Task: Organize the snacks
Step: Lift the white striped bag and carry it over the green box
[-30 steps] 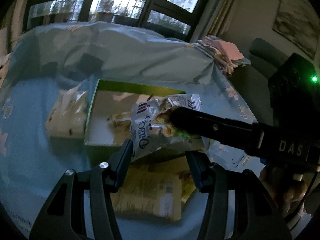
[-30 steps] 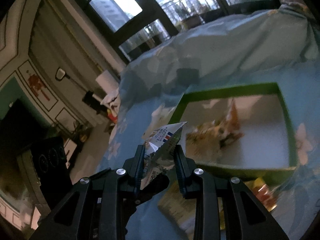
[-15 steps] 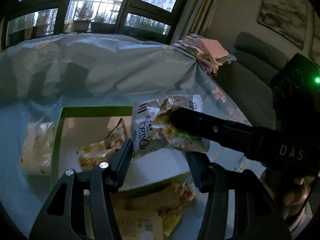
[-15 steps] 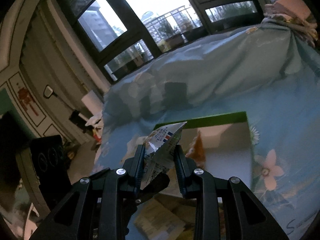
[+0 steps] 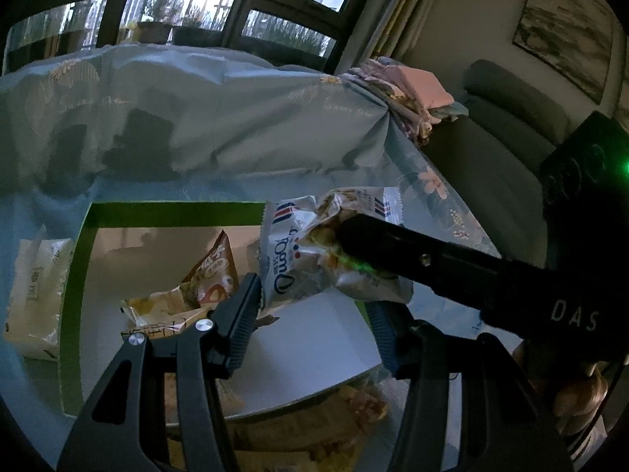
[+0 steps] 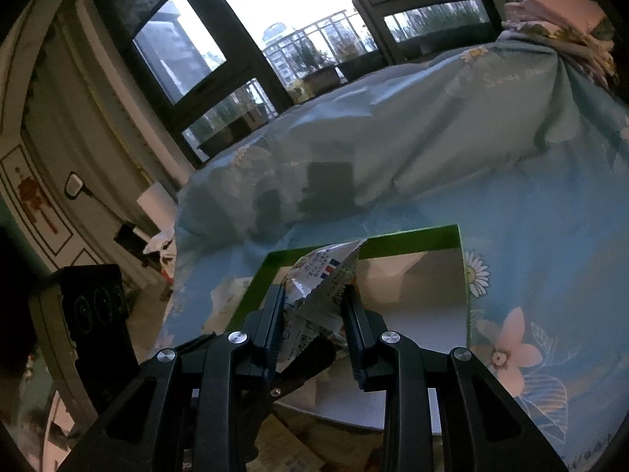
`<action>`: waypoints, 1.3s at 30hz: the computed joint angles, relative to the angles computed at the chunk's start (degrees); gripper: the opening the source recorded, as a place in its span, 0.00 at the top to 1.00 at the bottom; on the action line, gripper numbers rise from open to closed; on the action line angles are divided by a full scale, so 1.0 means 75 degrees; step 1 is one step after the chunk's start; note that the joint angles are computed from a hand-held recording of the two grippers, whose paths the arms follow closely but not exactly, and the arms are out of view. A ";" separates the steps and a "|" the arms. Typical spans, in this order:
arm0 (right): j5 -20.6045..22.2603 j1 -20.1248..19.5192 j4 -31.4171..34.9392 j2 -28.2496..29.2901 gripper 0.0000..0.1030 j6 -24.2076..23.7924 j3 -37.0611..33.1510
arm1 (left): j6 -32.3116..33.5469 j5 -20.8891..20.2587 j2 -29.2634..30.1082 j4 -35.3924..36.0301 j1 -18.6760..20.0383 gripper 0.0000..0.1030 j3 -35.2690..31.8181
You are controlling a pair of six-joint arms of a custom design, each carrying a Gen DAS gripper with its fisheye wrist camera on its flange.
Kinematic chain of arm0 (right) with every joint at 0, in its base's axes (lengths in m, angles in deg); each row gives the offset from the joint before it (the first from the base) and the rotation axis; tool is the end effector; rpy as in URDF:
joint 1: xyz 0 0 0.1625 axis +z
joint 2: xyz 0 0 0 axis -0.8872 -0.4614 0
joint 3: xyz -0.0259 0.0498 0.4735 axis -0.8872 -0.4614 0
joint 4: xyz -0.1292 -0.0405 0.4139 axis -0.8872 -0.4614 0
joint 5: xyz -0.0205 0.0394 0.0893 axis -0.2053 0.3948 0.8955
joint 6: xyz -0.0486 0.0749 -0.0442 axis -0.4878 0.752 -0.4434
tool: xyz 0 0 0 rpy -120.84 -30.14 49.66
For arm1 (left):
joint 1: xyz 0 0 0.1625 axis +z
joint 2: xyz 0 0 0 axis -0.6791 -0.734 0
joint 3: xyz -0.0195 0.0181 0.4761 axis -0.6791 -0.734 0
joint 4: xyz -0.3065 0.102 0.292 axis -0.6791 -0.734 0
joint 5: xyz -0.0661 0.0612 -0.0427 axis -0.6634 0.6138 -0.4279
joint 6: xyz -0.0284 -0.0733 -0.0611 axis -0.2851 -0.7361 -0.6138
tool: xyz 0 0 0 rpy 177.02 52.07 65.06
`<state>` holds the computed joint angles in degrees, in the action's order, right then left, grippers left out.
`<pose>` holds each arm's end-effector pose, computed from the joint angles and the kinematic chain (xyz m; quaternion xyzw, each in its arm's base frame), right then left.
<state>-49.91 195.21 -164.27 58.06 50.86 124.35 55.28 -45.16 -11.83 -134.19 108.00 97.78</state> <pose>0.3924 -0.3327 -0.0256 0.0653 -0.8625 0.4820 0.1397 -0.0313 -0.3942 0.3082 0.4074 0.8913 -0.1984 0.0176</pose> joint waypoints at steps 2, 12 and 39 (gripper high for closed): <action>0.0047 -0.0078 0.0019 0.0017 0.70 0.0015 0.0001 | 0.0008 0.0054 0.0076 -0.0018 0.0045 0.48 -0.0008; 0.0263 -0.0345 0.0047 0.0109 0.70 0.0104 0.0021 | -0.0033 0.0214 0.0405 -0.0101 0.0161 0.48 -0.0026; 0.0511 -0.0741 0.0281 0.0233 0.69 0.0334 -0.0001 | -0.0081 0.0614 0.0783 -0.0227 0.0328 0.47 -0.0042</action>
<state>-46.08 189.65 -162.16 59.81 53.37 124.34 54.67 -40.56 -5.96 -135.89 110.46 97.47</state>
